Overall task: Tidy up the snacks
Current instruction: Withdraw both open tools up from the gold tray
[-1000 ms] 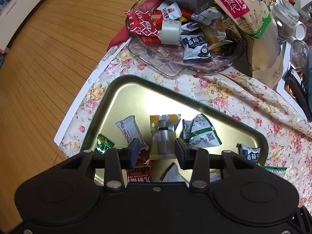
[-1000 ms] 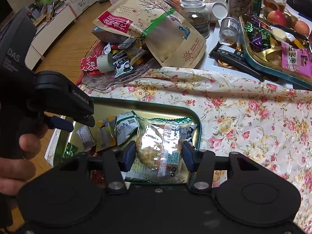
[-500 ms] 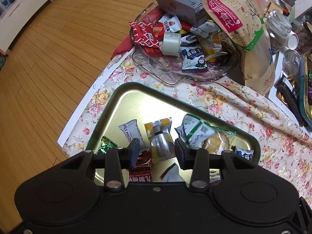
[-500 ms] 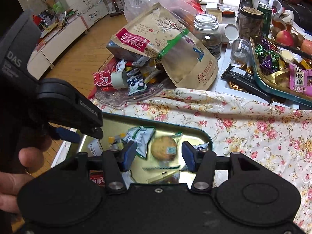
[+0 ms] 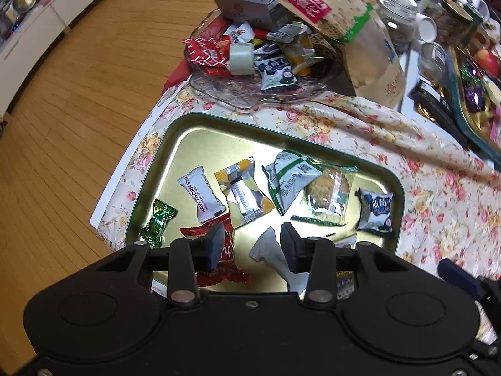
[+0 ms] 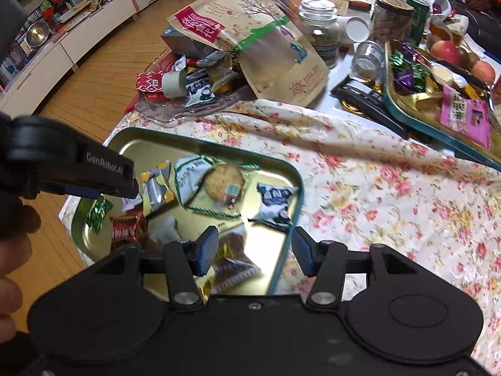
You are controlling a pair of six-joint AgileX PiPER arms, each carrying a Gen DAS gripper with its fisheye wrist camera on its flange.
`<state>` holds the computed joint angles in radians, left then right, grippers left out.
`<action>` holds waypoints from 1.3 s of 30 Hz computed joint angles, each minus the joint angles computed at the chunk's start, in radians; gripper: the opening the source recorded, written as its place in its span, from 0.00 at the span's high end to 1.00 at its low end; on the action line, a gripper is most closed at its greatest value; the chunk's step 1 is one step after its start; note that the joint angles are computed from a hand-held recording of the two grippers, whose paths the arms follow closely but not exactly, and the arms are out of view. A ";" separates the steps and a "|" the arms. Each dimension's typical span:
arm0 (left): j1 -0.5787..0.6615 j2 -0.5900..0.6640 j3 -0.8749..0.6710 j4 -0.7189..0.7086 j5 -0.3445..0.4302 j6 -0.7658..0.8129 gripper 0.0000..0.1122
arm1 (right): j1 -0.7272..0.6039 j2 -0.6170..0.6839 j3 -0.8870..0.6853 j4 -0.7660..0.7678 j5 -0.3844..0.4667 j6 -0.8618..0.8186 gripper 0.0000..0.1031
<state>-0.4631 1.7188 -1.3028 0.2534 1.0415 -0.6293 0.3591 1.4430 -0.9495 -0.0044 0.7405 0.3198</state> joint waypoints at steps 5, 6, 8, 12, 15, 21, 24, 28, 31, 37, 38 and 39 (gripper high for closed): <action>-0.071 -0.073 0.115 0.072 -0.044 -0.113 0.56 | -0.045 -0.045 0.035 0.027 0.035 -0.038 0.47; -0.084 -0.087 0.139 0.076 -0.054 -0.129 0.56 | -0.056 -0.055 0.046 0.033 0.037 -0.045 0.47; -0.110 -0.105 0.178 0.094 -0.065 -0.162 0.56 | -0.068 -0.072 0.063 0.032 0.042 -0.047 0.47; -0.160 -0.121 0.238 0.123 -0.076 -0.213 0.56 | -0.083 -0.104 0.091 0.037 0.055 -0.061 0.47; -0.165 -0.125 0.257 0.088 -0.096 -0.185 0.56 | -0.090 -0.122 0.106 0.045 0.063 -0.072 0.47; -0.216 -0.106 0.261 0.189 -0.092 -0.252 0.56 | -0.087 -0.132 0.133 0.025 0.057 -0.052 0.47; -0.224 -0.105 0.270 0.216 -0.095 -0.260 0.56 | -0.090 -0.121 0.133 0.030 0.058 -0.047 0.47; -0.211 -0.108 0.286 0.197 -0.117 -0.230 0.56 | -0.086 -0.112 0.135 0.032 0.054 -0.048 0.47; -0.194 -0.108 0.288 0.170 -0.125 -0.210 0.56 | -0.075 -0.103 0.136 0.028 0.049 -0.045 0.47; -0.181 -0.108 0.286 0.154 -0.127 -0.208 0.56 | -0.066 -0.089 0.137 0.028 0.046 -0.042 0.47; -0.183 -0.108 0.287 0.157 -0.126 -0.210 0.56 | -0.064 -0.088 0.137 0.026 0.045 -0.041 0.47; -0.185 -0.107 0.288 0.159 -0.126 -0.211 0.56 | -0.063 -0.089 0.137 0.025 0.044 -0.042 0.47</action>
<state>-0.6484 1.6115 -1.0145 0.4123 0.9155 -0.8406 0.2959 1.3544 -0.8121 0.0205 0.7850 0.2779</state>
